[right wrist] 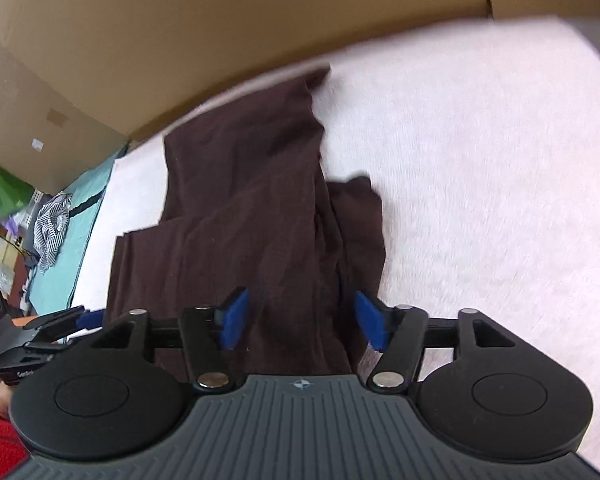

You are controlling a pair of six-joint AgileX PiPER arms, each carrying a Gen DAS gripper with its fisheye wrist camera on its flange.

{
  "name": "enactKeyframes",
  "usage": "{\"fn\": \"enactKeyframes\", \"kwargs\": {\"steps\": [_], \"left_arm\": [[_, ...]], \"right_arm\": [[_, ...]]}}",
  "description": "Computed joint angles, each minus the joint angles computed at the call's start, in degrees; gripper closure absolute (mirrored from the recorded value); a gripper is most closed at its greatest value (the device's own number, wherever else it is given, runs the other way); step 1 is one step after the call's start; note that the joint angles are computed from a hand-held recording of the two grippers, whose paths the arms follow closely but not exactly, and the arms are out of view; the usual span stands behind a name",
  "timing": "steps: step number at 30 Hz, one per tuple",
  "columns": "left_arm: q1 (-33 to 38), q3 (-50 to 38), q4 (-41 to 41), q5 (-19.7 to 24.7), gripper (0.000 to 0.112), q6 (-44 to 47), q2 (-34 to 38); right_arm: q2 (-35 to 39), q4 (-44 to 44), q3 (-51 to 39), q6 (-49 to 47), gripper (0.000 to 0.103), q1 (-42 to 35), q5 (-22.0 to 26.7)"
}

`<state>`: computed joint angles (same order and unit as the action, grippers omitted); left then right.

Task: Fold clothes
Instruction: 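Open both grippers and release the brown hoodie edge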

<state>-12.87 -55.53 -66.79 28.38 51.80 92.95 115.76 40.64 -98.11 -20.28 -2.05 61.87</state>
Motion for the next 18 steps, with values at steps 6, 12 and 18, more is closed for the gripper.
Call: {"fn": "enactKeyframes", "kwargs": {"steps": [6, 12, 18], "left_arm": [[-0.43, -3.77, -0.60, 2.11, 0.070, 2.31, 1.68], [0.91, -3.47, 3.79, 2.33, 0.065, -5.12, 3.83], [0.99, -1.20, 5.00, 0.42, 0.073, -8.32, -0.13]], "right_arm": [[-4.70, 5.11, 5.41, -6.00, 0.078, -3.16, 1.20], [-2.51, 5.34, 6.91, -5.62, 0.061, -2.74, -3.77], [-3.31, 4.54, 4.66, -3.87, 0.057, -2.77, -9.63]]}}
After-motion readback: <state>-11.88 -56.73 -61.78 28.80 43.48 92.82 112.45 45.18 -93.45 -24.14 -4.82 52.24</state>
